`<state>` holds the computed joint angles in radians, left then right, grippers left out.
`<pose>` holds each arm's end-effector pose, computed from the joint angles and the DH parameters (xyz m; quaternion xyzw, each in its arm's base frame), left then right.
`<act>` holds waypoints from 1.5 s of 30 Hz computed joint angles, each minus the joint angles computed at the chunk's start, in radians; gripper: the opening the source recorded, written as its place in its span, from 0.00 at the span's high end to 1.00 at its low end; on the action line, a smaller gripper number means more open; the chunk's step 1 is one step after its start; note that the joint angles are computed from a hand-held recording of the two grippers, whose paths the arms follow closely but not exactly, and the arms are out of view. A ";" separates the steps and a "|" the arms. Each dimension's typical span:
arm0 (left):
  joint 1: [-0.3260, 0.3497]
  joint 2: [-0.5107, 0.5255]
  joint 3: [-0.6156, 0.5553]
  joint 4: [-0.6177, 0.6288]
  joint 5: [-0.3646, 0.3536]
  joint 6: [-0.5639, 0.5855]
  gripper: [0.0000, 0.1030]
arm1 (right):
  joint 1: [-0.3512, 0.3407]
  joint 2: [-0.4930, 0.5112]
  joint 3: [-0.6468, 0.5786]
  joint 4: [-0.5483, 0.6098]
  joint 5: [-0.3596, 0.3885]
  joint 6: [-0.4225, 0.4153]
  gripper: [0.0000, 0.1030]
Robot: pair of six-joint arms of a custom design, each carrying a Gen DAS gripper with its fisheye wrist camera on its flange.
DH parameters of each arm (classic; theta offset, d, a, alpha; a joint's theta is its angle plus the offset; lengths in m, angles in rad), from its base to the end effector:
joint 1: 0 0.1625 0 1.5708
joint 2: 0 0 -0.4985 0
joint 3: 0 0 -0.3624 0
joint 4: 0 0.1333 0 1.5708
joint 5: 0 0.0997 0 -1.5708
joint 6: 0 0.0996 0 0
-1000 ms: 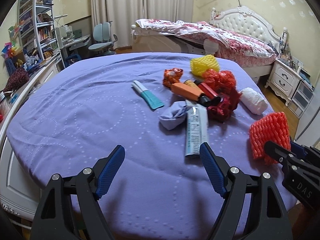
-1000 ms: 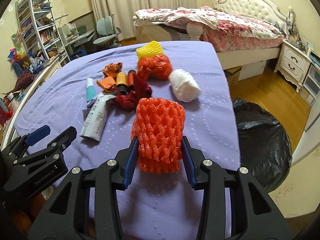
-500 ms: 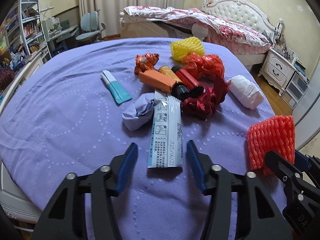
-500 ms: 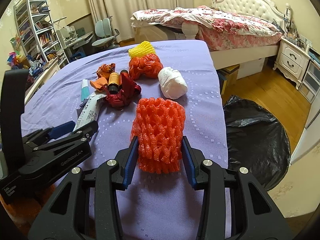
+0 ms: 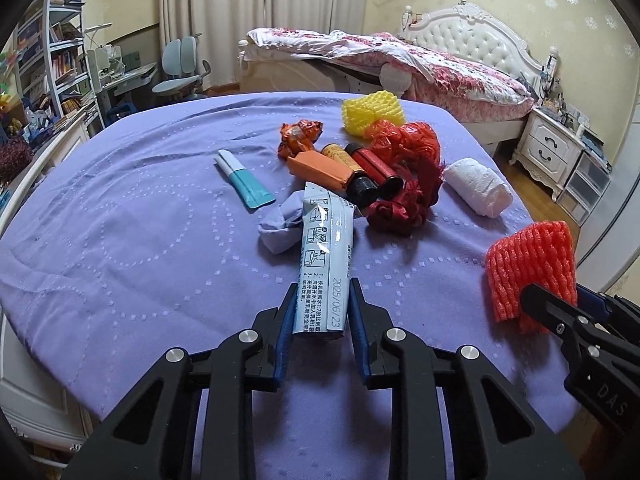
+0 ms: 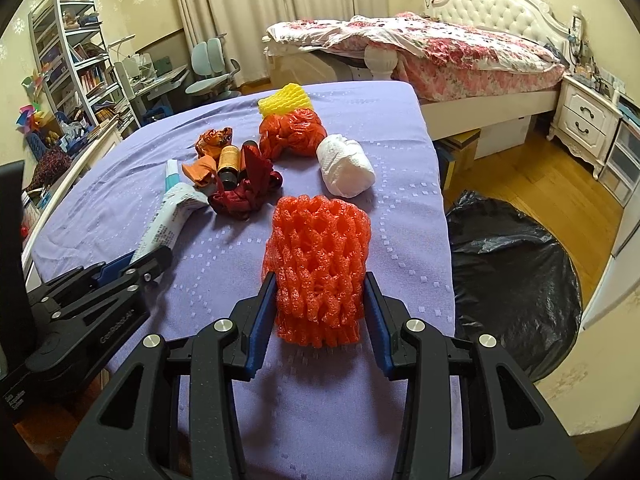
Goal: Collect trash
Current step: 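Grasp the white toothpaste tube with the left gripper while the right gripper holds the orange net, then drop the orange net and toothpaste tube into the black bin with both grippers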
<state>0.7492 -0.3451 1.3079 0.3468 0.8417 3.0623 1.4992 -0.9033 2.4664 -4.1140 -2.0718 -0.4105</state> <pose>-0.3026 -0.5541 -0.0638 0.2927 0.8801 -0.2634 0.2653 0.0538 -0.4444 0.2258 0.0291 -0.8622 0.3906 0.3212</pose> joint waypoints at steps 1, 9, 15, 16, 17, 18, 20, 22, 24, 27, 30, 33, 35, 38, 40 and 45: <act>0.001 -0.003 0.002 -0.002 -0.002 -0.002 0.74 | 0.000 0.000 0.000 0.000 0.000 0.000 0.61; -0.014 -0.039 0.047 -0.057 0.007 0.002 0.75 | 0.016 -0.002 0.016 -0.044 -0.017 -0.012 0.61; -0.039 -0.054 0.066 -0.099 0.042 0.027 0.75 | 0.011 -0.018 0.038 -0.093 -0.032 -0.017 0.61; -0.043 -0.054 0.067 -0.103 0.049 0.031 0.75 | 0.005 -0.025 0.042 -0.100 -0.034 -0.015 0.61; -0.047 -0.052 0.064 -0.108 0.056 0.036 0.75 | 0.002 -0.031 0.044 -0.101 -0.034 -0.012 0.61; -0.052 -0.049 0.061 -0.110 0.062 0.042 0.75 | -0.004 -0.037 0.048 -0.107 -0.035 -0.009 0.61; -0.058 -0.038 0.048 -0.105 0.075 0.052 0.75 | -0.020 -0.052 0.056 -0.118 -0.035 -0.003 0.61; -0.065 -0.022 0.029 -0.092 0.092 0.055 0.75 | -0.040 -0.069 0.063 -0.129 -0.036 0.000 0.61; -0.071 0.000 0.000 -0.071 0.114 0.058 0.75 | -0.062 -0.084 0.067 -0.140 -0.035 0.000 0.61; -0.081 0.031 -0.035 -0.055 0.135 0.076 0.75 | -0.096 -0.109 0.075 -0.153 -0.035 0.000 0.61; -0.090 0.067 -0.079 -0.027 0.162 0.085 0.74 | -0.136 -0.135 0.080 -0.158 -0.035 0.001 0.61; -0.097 0.103 -0.126 0.005 0.188 0.094 0.75 | -0.176 -0.157 0.083 -0.151 -0.025 0.007 0.61; -0.104 0.132 -0.165 0.030 0.204 0.102 0.75 | -0.205 -0.168 0.084 -0.147 -0.014 0.011 0.61; -0.110 0.172 -0.224 0.071 0.221 0.109 0.75 | -0.241 -0.184 0.078 -0.124 -0.004 0.017 0.61; -0.113 0.196 -0.258 0.093 0.226 0.116 0.75 | -0.266 -0.194 0.071 -0.103 0.007 0.023 0.61; -0.122 0.252 -0.342 0.148 0.231 0.119 0.74 | -0.300 -0.205 0.062 -0.077 0.017 0.024 0.61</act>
